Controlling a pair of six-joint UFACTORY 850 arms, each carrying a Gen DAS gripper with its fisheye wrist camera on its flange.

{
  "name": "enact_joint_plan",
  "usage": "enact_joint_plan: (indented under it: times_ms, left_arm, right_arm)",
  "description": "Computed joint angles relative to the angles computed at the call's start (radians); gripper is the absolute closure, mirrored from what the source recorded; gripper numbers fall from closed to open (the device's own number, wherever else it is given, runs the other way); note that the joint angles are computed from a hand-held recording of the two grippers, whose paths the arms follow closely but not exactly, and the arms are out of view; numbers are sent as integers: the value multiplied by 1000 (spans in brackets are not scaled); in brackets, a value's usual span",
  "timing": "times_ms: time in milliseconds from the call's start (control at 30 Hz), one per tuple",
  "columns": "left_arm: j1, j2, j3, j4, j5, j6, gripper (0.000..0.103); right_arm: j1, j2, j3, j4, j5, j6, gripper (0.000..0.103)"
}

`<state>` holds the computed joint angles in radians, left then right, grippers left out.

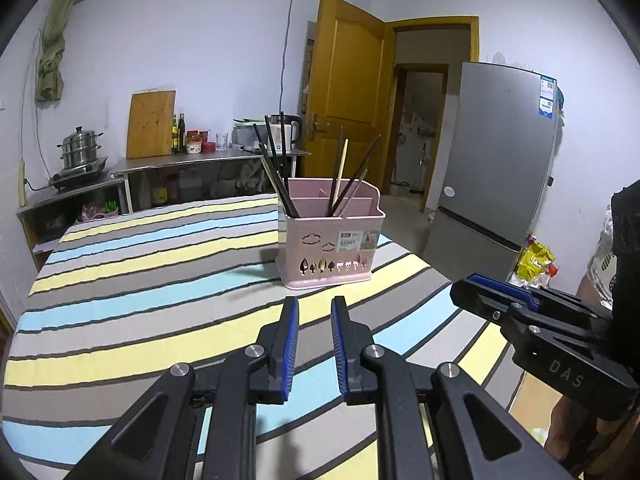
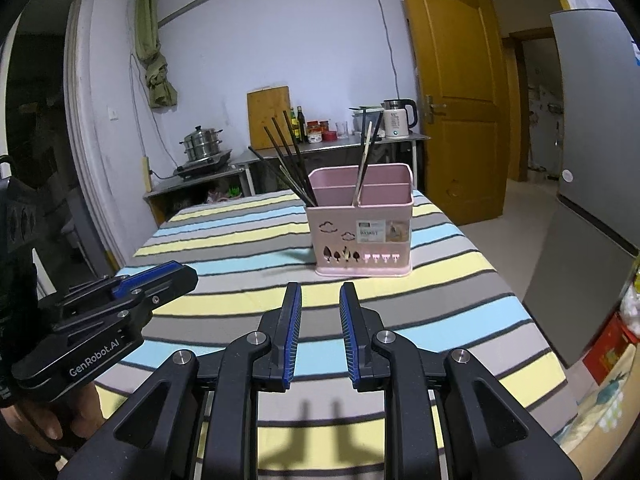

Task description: Organize utensils

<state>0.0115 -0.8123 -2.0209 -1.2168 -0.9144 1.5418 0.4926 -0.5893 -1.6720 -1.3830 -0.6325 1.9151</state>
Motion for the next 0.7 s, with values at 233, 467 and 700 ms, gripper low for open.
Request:
enact_joint_plan:
  times_ms: [233,467,700]
  left_arm:
    - [-1,-4,-2,1,-2,4,87]
    - [2,-6,-7,-4,-8,1,87]
    - [5,3,14,-20,-7,25,87]
  right_arm:
    - [2,-4,-8,13,-3,-22,83]
    - [8,-1,1,1,-8,-12,83]
    - [10,-1,-1,15,-10,-27,83]
